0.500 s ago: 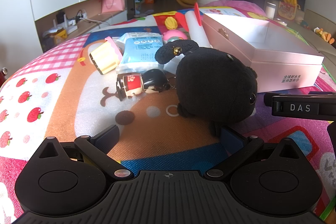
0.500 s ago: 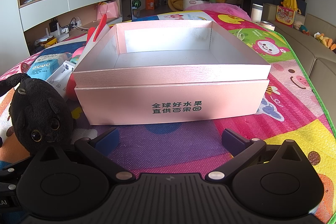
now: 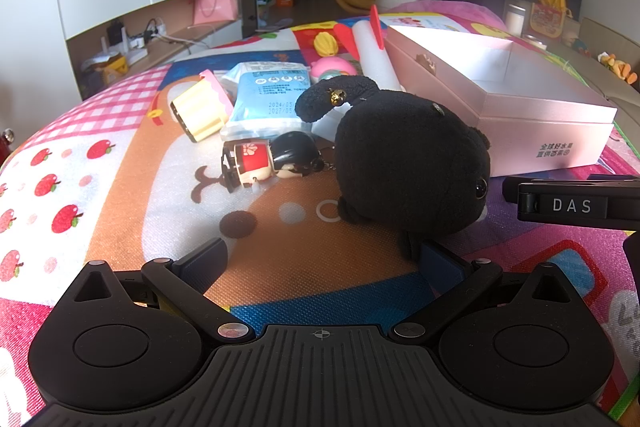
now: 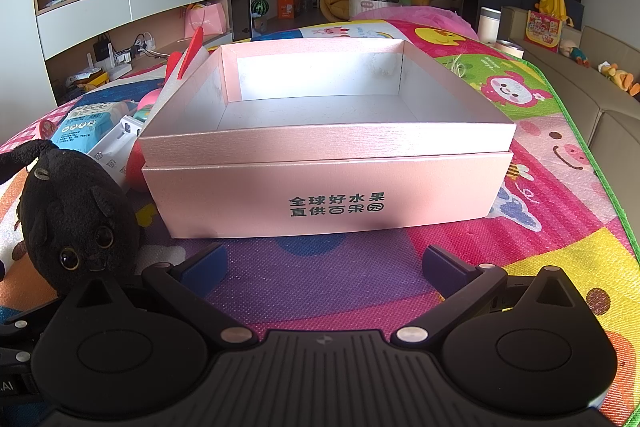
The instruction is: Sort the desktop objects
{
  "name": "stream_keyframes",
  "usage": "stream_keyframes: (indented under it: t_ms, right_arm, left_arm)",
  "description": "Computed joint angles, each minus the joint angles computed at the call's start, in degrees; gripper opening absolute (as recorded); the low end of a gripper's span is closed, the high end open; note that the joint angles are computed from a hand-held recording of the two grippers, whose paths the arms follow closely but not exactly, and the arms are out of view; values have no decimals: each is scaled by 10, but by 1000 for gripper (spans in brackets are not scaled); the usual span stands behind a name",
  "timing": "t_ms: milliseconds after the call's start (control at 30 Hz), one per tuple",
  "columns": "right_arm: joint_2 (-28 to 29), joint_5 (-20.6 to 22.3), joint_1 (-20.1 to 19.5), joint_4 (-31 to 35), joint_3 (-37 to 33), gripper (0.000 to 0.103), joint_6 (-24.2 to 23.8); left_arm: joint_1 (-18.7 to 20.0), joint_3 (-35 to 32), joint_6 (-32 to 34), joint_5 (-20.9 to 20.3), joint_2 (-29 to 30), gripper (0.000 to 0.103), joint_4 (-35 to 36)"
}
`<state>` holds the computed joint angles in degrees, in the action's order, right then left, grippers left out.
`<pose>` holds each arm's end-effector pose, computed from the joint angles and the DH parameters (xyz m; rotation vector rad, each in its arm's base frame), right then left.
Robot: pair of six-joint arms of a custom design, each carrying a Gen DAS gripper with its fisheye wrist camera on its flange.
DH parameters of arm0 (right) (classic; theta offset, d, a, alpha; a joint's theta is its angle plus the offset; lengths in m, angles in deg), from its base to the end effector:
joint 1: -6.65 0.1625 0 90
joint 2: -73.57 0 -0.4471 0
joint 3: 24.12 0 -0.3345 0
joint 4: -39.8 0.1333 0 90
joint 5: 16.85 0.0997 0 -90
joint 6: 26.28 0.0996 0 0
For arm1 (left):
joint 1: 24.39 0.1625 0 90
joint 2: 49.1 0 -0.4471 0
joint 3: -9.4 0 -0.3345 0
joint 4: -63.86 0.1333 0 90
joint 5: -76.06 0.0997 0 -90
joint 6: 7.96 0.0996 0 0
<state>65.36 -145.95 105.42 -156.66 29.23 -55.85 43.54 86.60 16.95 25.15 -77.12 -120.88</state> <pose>0.1907 -0.7741 0.0396 0.2694 -2.1083 1.0794 -0.0957 -0.7579 0.1365 0.5988 2.2330 -0.9399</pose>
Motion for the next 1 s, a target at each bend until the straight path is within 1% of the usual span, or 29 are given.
stream_keyframes:
  t_ms: [833, 1000]
  right_arm:
    - [1, 0, 0, 1, -2, 103, 0]
    - [1, 0, 0, 1, -2, 103, 0]
  left_arm:
    - [0, -1, 1, 3, 1, 103, 0]
    - [-1, -4, -3, 3, 0, 103, 10]
